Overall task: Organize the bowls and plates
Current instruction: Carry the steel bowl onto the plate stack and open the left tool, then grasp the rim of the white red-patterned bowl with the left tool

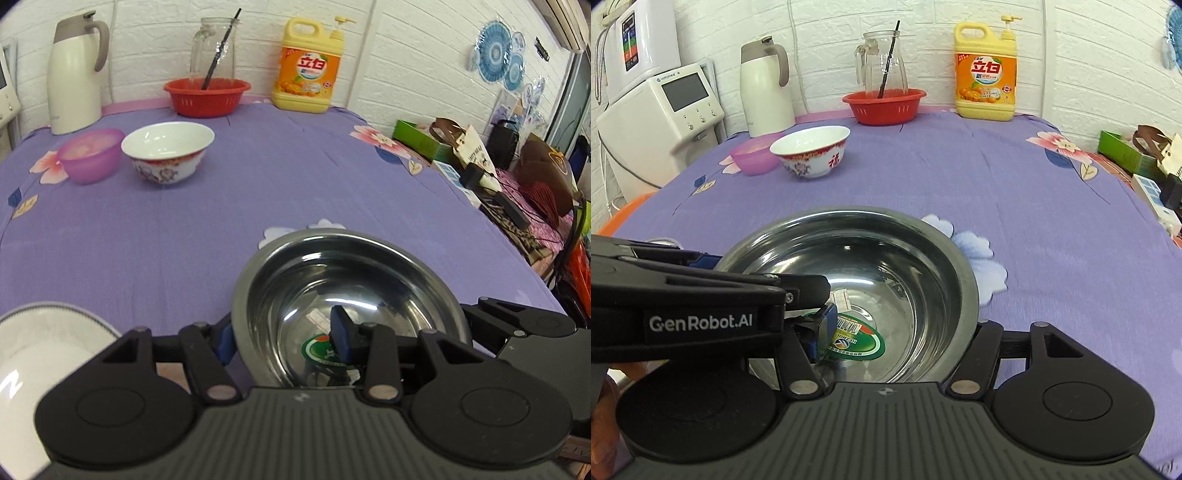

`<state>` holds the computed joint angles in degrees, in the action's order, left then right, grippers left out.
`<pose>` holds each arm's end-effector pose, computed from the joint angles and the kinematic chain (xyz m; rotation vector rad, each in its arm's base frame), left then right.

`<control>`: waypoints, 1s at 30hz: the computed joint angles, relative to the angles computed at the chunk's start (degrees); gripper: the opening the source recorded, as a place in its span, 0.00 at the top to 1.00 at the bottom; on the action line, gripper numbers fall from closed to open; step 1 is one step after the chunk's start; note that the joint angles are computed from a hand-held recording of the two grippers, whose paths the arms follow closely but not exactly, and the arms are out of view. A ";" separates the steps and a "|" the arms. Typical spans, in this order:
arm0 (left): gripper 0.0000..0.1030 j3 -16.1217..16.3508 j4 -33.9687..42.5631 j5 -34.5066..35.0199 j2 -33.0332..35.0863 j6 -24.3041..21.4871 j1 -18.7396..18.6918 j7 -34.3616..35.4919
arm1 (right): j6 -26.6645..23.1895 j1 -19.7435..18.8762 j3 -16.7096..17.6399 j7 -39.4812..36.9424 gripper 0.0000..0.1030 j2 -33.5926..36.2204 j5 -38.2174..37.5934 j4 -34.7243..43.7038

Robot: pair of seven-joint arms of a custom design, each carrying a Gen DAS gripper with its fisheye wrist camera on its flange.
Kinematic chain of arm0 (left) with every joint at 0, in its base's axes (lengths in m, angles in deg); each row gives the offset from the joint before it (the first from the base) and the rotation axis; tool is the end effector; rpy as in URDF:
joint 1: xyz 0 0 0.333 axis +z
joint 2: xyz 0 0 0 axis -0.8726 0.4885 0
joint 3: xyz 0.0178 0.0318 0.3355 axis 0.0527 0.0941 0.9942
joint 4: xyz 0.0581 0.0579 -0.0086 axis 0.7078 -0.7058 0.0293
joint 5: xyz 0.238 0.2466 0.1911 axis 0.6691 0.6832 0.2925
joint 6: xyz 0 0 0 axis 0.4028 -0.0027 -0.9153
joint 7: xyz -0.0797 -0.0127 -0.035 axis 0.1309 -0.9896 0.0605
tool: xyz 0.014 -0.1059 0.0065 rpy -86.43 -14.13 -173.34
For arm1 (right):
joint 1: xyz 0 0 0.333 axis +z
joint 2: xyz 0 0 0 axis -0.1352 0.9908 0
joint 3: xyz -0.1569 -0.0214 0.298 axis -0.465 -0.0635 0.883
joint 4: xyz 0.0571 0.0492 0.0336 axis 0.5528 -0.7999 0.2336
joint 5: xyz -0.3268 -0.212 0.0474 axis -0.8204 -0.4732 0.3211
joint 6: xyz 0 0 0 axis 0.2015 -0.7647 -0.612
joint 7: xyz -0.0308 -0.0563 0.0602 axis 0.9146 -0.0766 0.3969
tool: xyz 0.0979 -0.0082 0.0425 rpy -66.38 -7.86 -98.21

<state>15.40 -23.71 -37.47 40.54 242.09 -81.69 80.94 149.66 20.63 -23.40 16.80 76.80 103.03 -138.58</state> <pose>0.6732 -0.3266 0.2609 -1.6064 2.0359 -1.0534 0.6483 0.3144 0.2416 -1.7153 1.4738 -0.6733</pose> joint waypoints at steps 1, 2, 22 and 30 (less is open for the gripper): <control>0.63 0.46 -0.78 0.01 -0.38 0.35 -0.39 -0.22 | 0.65 -0.83 1.18 0.40 0.03 -0.42 -0.95 -1.18; 0.63 0.78 -1.48 0.07 -0.69 0.69 -0.67 -0.34 | 1.18 -1.49 2.08 0.82 0.03 -0.84 -1.72 -2.31; 0.29 11.55 -1.40 -2.91 -1.45 4.16 -7.02 -4.46 | 11.04 -7.80 7.61 12.18 0.00 -3.53 -13.25 -10.90; 0.29 18.46 -1.30 -6.76 -2.20 3.08 -9.77 -5.30 | 6.59 -8.77 5.92 11.17 0.00 -4.11 -16.94 -7.76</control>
